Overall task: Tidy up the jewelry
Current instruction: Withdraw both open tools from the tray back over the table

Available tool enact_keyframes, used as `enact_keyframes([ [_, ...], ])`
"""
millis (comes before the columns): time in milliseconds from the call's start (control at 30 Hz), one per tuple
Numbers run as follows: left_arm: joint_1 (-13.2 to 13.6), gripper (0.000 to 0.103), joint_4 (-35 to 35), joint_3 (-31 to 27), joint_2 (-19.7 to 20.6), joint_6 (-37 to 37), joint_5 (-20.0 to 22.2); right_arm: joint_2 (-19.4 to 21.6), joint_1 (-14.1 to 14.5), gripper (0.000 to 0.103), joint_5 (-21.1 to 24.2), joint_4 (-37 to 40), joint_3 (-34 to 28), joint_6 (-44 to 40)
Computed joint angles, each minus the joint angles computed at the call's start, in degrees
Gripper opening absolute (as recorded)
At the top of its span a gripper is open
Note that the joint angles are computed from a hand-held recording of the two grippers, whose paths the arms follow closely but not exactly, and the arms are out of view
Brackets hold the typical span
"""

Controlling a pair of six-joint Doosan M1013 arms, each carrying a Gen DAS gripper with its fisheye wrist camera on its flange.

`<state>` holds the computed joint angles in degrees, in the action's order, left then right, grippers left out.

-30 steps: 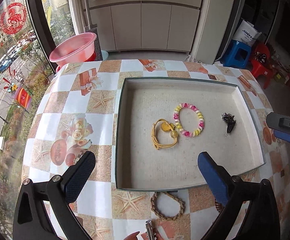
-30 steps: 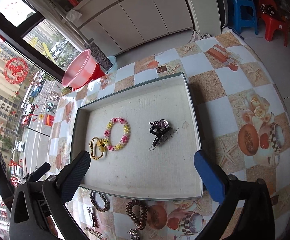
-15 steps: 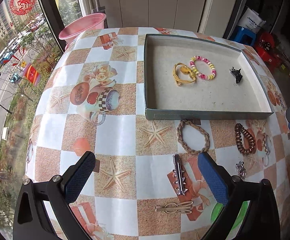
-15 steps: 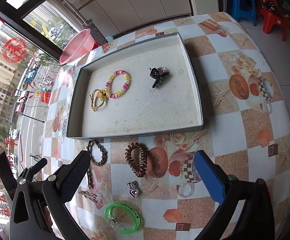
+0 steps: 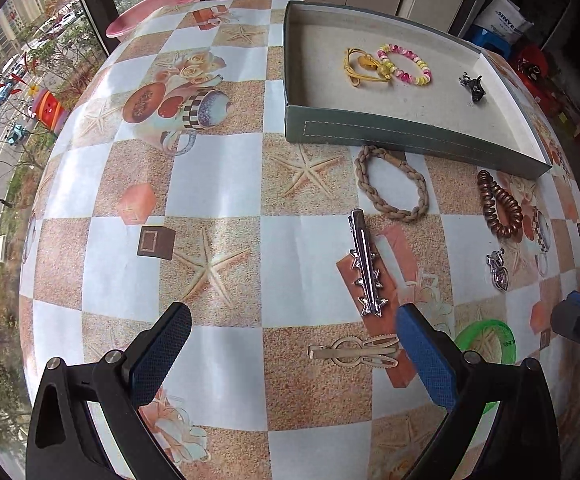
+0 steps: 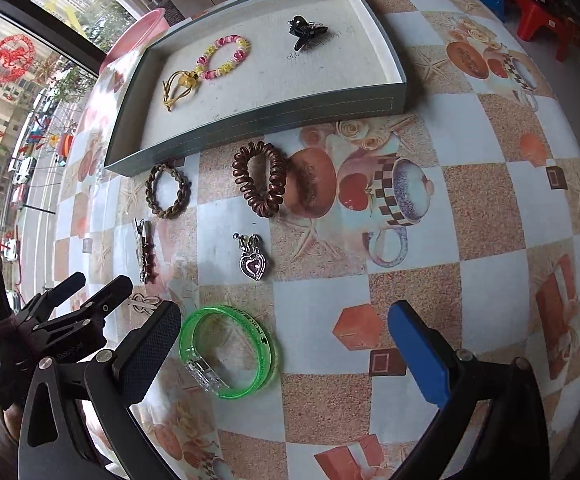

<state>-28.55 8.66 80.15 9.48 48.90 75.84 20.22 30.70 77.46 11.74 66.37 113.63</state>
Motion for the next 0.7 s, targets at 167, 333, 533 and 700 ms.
enact_keyframes([
  [167, 0.06, 0.103, -0.21, 0.29, 0.14, 0.06, -0.45, 0.06, 1.3, 0.103, 1.57, -2.8, 0.54, -0.21],
  [333, 0.17, 0.103, -0.65, 0.29, 0.36, 0.79, -1.09, 0.3, 2.35, 0.103, 3.41, -5.32, 0.91, -1.01],
  [533, 0.03, 0.103, -0.61, -0.49, 1.38, 2.07, -1.04, 0.66, 3.59, 0.103, 4.61, -8.18, 1.29, -1.51],
  [700, -0.63, 0.103, 0.51, -1.75, 2.57, 3.12, -0.65, 1.02, 4.8, 0.103, 4.21, -9.64, 1.52, -0.85],
])
